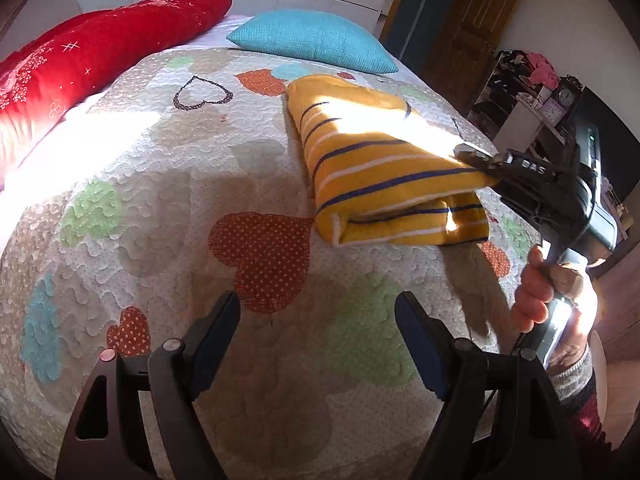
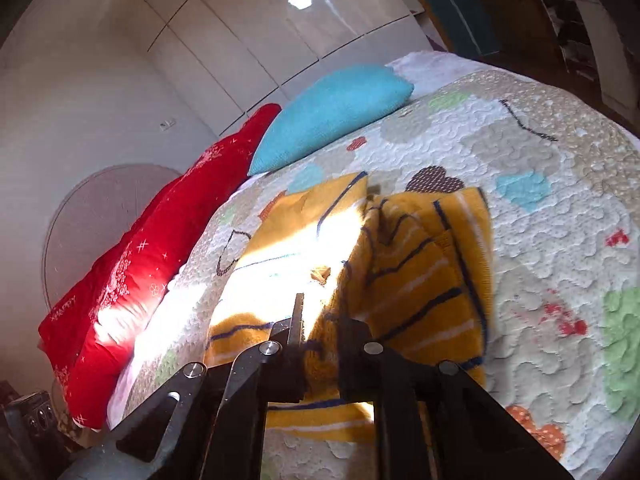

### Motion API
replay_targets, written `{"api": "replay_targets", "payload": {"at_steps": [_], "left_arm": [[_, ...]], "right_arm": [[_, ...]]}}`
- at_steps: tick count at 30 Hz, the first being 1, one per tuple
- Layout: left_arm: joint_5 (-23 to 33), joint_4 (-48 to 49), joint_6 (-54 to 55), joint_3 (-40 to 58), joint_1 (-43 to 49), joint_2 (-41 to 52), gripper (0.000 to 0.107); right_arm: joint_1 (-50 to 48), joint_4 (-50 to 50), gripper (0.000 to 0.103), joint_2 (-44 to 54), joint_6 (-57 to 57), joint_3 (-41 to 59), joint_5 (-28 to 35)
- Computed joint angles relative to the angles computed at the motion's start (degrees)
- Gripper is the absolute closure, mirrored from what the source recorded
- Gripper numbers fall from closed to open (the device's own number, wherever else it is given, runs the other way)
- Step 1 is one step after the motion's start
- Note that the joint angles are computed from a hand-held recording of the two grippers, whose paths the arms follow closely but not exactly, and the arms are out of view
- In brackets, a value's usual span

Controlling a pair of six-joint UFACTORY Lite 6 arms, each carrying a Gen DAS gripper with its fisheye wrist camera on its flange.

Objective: Fold small clothes

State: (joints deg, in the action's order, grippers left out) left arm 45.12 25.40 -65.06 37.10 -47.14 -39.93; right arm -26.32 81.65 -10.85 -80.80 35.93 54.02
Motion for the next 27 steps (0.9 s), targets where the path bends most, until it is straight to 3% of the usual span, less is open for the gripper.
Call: {"api": "replay_targets", "payload": {"at_steps": [2,8,12,13,14,17,18,20,21,22,23,27], "left_arm": [[-1.1,-1.5,1.6,-1.0,1.6,-0.5,0.028],[-5.1,-6.6,6.3,-3.2,5.3,0.3,0.028],[-3.2,-1.9,1.5,-3.1,2.1,-0.1,0.028],[-2.7,-1.1,0.7,-3.0,1.7,0.0,0.028],[-2.6,-0.9,0.5,-3.1,1.6,-0.1,0.028],[-3.0,-2.0,1.4,-3.4,2.4,-0.3,0.028],[-3.0,-2.0,1.1,-3.5,2.2,-0.4,0.028],[-2.6,-1.6,0.5,-3.5,1.7,-0.5,0.028],[-2.4,-1.5,0.3,-3.6,1.5,-0.6,0.028],[-2.2,-1.5,0.1,-3.7,1.3,-0.7,0.028],[-2.1,-1.8,0.3,-3.8,1.4,-0.9,0.028],[-1.7,-3.6,2.8,-4.9,3.0,-2.4,0.028]], "right_arm": [[-5.6,-3.0,0.092,-2.0,-0.1,-1.4,2.6],[-10.7,-8.7,0.088,1.0,-4.0,-4.1,-0.3],[-18.2,-6.0,0.082,1.5,-4.0,-1.6,7.0],[-18.7,-5.0,0.075,0.9,-2.7,-0.4,8.3],[-18.2,-4.2,0.067,1.2,-1.4,1.3,8.9],[-11.4,-2.5,0.060,6.3,2.2,8.5,6.9],[-7.8,-2.4,0.057,8.4,3.0,11.1,4.4],[-0.6,-3.4,0.041,14.1,4.5,16.4,-1.5],[2.6,-5.1,0.040,18.0,5.8,19.7,-3.3],[5.4,-7.9,0.054,21.8,8.1,23.0,-4.6],[7.1,-10.2,0.096,25.1,10.0,25.7,-4.1],[5.7,-9.4,0.096,23.8,6.6,25.0,-2.2]]}}
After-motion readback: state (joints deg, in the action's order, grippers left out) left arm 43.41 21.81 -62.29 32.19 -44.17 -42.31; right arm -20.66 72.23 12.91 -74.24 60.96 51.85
